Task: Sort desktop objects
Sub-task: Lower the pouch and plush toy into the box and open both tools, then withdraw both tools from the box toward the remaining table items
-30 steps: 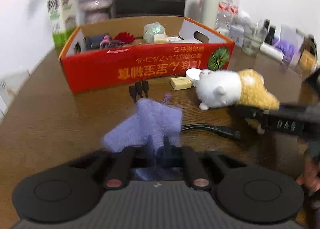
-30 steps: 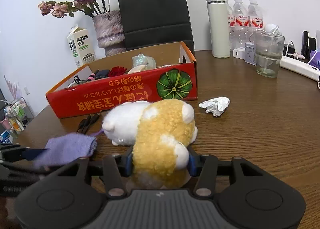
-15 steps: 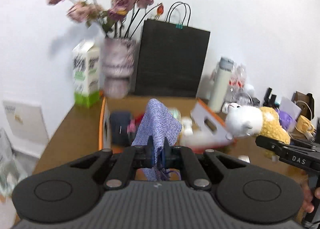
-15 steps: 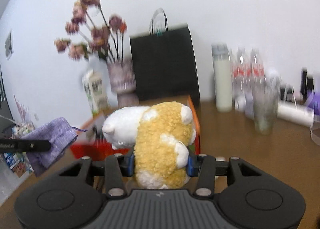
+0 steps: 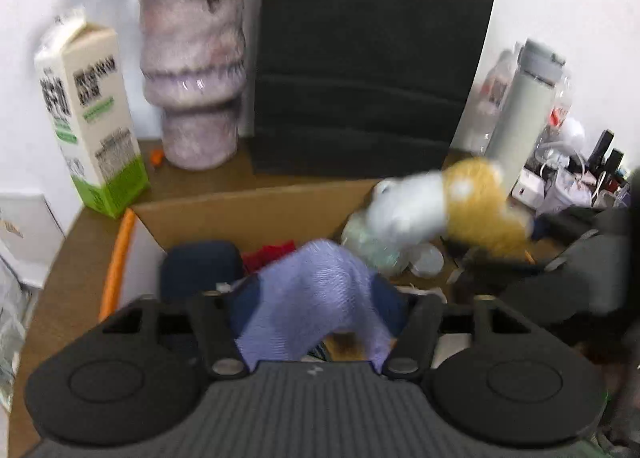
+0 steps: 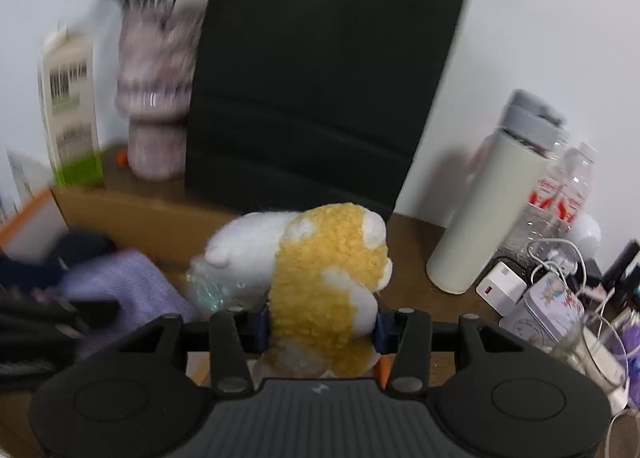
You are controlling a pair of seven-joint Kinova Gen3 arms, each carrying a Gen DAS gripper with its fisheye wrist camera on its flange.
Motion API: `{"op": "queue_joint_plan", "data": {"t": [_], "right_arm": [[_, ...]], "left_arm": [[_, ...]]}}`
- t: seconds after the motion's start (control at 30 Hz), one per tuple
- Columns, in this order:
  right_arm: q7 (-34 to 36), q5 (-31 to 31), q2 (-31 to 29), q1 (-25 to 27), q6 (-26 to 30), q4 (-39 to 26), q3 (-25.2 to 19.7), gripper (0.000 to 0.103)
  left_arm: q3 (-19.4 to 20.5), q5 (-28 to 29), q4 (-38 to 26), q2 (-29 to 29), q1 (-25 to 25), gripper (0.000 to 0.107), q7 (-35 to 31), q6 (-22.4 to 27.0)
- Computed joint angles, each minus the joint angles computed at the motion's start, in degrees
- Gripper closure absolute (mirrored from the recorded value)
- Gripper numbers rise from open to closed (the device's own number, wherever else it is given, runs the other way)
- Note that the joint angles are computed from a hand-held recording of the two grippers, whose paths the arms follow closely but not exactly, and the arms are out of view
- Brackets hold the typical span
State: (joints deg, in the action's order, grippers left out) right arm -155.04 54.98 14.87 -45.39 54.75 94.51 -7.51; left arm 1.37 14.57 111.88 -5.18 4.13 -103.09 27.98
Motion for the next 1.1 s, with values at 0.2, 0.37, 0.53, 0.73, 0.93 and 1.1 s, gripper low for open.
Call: {"op": "queue_joint_plan", "data": {"t": [0.2,0.37,0.53,0.73,0.93,1.1], "right_arm": [[10.91,-10.73,2.25,11.72,-3.38,-3.06,-8.84,0.054],[9.9,-17.11,-2.98,15.99,-5.32,-1.29,-10.04,0.039],[8.1,-14.95,-10.04,20.6,-4.78,1.35,-16.7,0.027],[-1.55,-10.41,-19.16,34.59,-11.25,11.83,-31.7,0.024],[-15.53,-12.91,-34.55,44.49,-17.62,27.75,-47.63,0.024],[-27.17,-16.09,-45.03,44.64,-17.02,35.72,-59.77,0.024]], "left_arm": [[8.33,-11.77,0.66,-1.97,-7.94,0.025,10.54,-2.01],[2.88,-15.6,-0.13,-2.97,-2.34,0.024,15.89,0.81],[2.17,-14.96,0.68,-6.94,-2.23,0.011,16.76,2.93],[1.65,-14.91,8.84,-17.1,-2.57,0.004,17.83,1.5],[-5.69,-9.68,23.17,-32.78,5.53,0.004,12.93,0.43],[-9.27,-5.24,31.5,-45.82,10.73,0.004,8.71,4.33]]}}
